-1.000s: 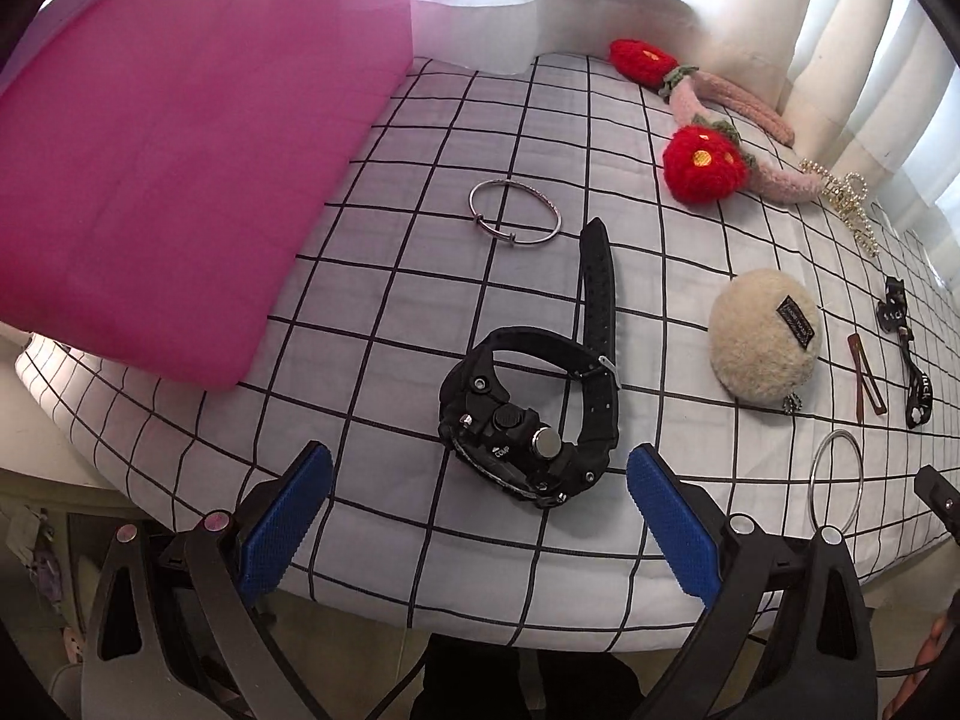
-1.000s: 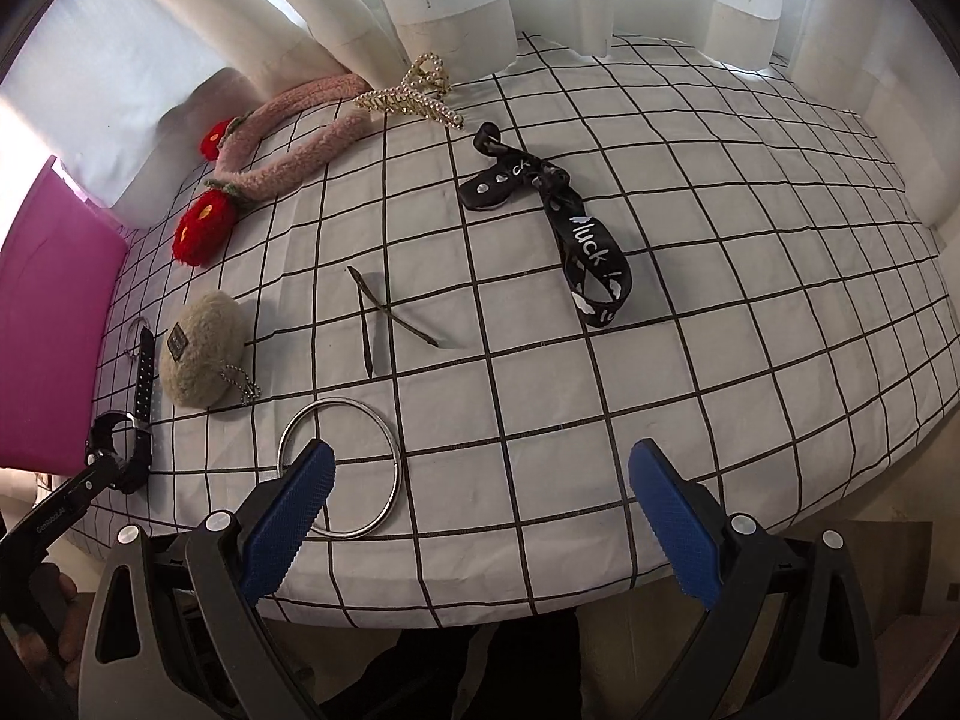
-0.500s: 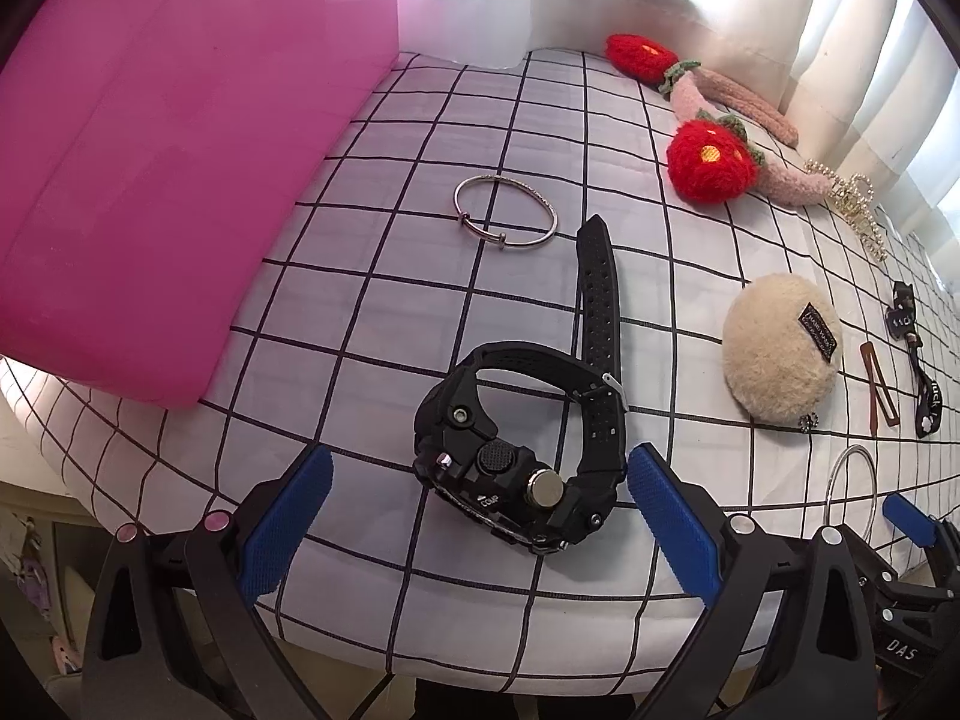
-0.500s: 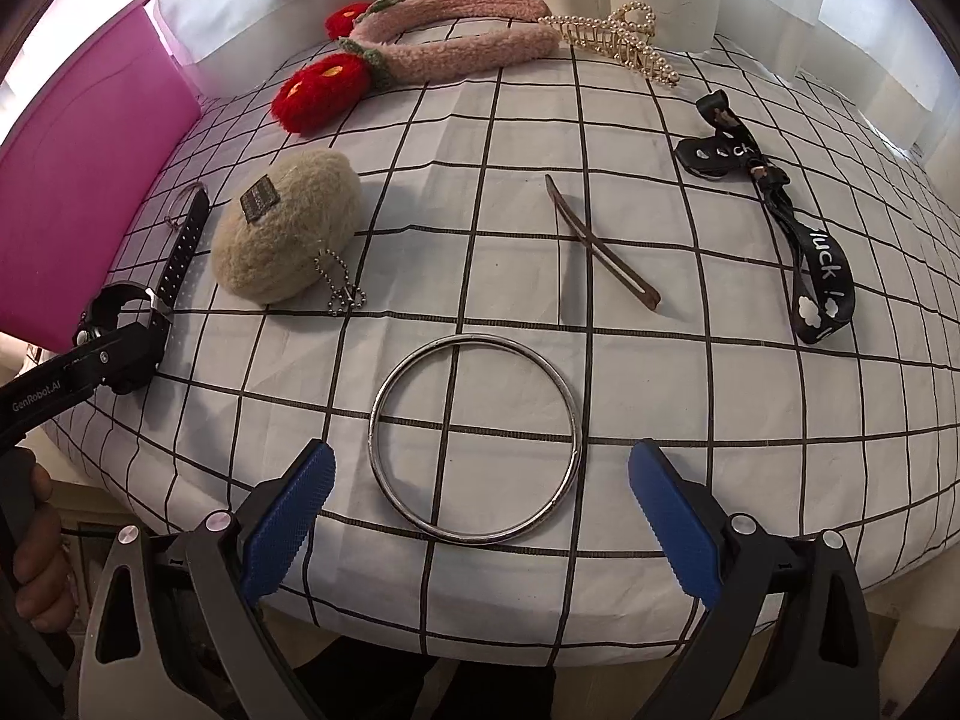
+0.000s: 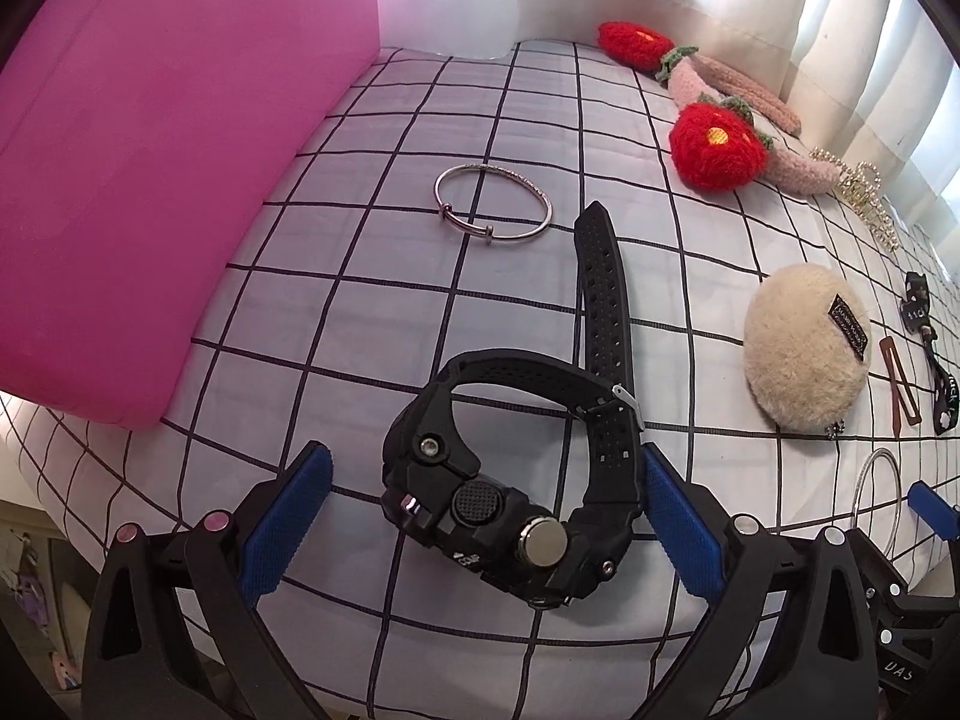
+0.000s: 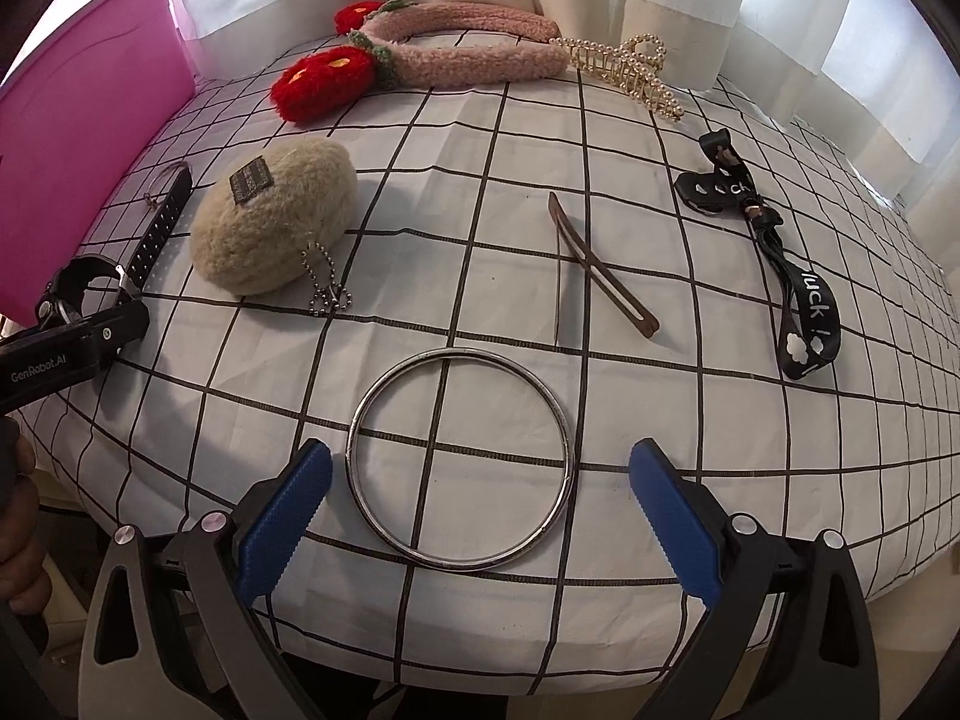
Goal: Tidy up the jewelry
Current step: 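Grasp the black wristwatch with the left tool while the right tool grasps the large silver ring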
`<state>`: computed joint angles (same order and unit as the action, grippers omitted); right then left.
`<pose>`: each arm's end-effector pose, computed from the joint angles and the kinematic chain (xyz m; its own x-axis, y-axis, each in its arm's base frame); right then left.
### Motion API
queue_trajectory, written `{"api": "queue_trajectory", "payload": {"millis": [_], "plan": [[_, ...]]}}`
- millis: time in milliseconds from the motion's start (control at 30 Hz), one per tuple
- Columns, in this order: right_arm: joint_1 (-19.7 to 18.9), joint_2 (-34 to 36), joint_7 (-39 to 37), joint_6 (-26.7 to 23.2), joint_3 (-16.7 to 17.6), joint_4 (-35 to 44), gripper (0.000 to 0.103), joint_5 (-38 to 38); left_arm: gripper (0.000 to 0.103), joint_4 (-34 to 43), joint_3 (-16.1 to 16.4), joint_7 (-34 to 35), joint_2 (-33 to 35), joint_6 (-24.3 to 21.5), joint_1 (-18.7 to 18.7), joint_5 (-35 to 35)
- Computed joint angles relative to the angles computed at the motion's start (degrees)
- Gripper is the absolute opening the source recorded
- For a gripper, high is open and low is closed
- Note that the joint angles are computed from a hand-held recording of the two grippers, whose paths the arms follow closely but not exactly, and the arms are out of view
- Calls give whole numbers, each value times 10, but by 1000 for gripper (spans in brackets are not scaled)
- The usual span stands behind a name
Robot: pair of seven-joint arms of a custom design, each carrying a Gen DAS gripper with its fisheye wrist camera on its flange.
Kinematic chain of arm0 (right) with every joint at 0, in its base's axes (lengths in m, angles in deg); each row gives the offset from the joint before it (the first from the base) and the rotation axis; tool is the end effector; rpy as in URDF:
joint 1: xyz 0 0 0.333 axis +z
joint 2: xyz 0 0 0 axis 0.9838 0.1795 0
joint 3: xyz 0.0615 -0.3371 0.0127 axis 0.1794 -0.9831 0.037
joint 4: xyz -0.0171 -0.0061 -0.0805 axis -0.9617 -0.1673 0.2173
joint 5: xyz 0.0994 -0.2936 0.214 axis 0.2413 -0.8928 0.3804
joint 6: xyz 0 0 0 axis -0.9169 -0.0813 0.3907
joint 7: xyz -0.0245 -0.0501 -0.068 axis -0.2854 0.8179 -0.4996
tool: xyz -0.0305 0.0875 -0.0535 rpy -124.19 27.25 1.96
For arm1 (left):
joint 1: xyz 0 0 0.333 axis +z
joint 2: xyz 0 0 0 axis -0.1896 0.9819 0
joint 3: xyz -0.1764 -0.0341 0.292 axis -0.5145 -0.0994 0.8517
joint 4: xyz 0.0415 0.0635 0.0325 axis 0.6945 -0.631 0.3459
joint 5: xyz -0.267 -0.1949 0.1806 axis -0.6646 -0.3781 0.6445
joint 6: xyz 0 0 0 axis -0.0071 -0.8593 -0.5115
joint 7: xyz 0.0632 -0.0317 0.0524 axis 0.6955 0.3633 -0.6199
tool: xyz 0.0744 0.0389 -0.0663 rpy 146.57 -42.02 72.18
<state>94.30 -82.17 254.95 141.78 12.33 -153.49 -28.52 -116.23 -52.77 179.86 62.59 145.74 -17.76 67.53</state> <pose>0.5054 0.1453 0.3554 -0.5394 -0.8420 0.0045 -0.7606 0.4849 -0.4318 0.6881 -0.2009 0.3802 -0.5325 -0.8464 -0.0034 -0.7717 0.4871 -0.4090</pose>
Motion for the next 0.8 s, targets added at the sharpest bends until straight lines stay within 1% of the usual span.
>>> {"api": "queue_trajectory", "payload": {"millis": [67, 100, 233, 333, 433, 467, 500, 533, 567, 600, 667, 800], "plan": [[4, -1, 30, 6, -3, -5, 94, -38, 98, -25, -9, 16, -8, 38, 10, -10], [4, -3, 40, 10, -5, -8, 94, -53, 98, -30, -12, 20, -10, 45, 12, -13], [2, -19, 81, 22, -4, -30, 94, -112, 98, -22, -8, 19, -9, 36, 10, -13], [-3, -18, 64, 18, 4, -27, 94, -88, 97, -25, -10, 24, -13, 31, 12, -16], [-6, -15, 26, 19, 8, -19, 93, -52, 94, -18, -10, 25, -11, 20, 10, -16], [-6, -15, 21, 21, 8, -19, 92, -50, 89, -21, -12, 30, -14, 19, 11, -18], [-6, -16, 19, 24, 7, -20, 86, -52, 83, -27, -16, 37, -18, 21, 14, -22], [-6, -16, 16, 27, 6, -18, 82, -57, 79, -31, -20, 46, -21, 23, 15, -25], [-4, -17, 14, 26, 7, -16, 71, -62, 72, -36, -24, 55, -25, 25, 17, -29], [-3, -16, 4, 22, 9, -14, 72, -54, 68, -39, -24, 58, -27, 27, 16, -30], [-4, -18, 3, 25, 8, -15, 72, -52, 68, -42, -22, 60, -29, 30, 14, -33], [-7, -27, 4, 37, 7, -22, 71, -47, 67, -34, -20, 60, -28, 15, 14, -40]]}}
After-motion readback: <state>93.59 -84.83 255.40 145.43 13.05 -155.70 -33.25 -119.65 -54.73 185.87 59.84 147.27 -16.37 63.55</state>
